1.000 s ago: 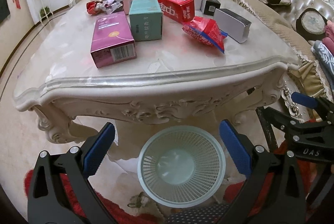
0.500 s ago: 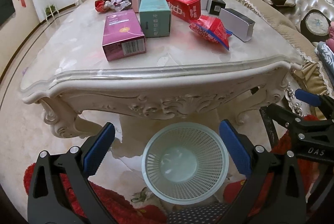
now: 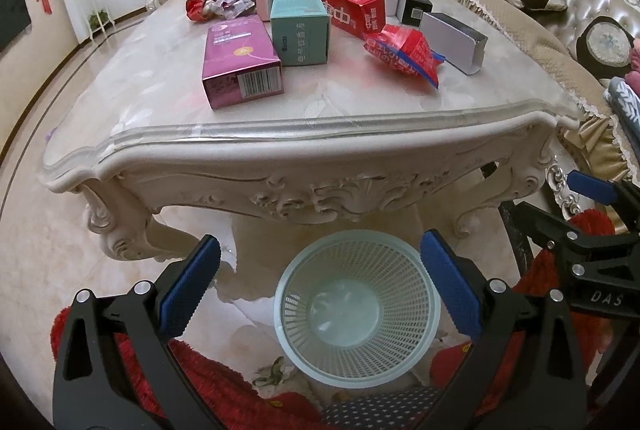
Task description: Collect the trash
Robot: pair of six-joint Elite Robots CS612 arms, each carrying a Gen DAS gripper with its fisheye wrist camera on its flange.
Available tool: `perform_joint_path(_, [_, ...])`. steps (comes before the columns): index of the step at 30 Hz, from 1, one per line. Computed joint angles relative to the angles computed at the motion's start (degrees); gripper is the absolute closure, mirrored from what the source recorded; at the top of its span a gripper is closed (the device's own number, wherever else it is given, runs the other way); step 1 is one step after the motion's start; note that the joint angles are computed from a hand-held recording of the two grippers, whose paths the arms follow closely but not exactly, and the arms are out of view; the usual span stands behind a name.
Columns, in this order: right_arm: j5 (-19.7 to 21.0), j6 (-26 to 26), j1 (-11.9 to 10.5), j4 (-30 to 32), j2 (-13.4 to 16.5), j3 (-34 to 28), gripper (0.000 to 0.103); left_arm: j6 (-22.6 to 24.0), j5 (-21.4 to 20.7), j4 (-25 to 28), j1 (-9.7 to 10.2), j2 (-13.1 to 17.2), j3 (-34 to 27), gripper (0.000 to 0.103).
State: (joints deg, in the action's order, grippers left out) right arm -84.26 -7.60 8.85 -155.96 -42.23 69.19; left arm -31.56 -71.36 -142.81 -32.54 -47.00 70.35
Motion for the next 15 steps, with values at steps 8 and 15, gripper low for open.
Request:
perform_joint_path(8, [0.07,-0.04,-0.04,0.96,0.29,-0.46,0.007,-0.07,-0.26,1.17,-0.05,0.24,-0.36,0.006])
perform_joint_path(15, [0.57,-0.11,-0.07,1.67,0.7,-1.04,0.007,-0.22,-0.34,2.64,0.11,0.75,-1.26,0.006])
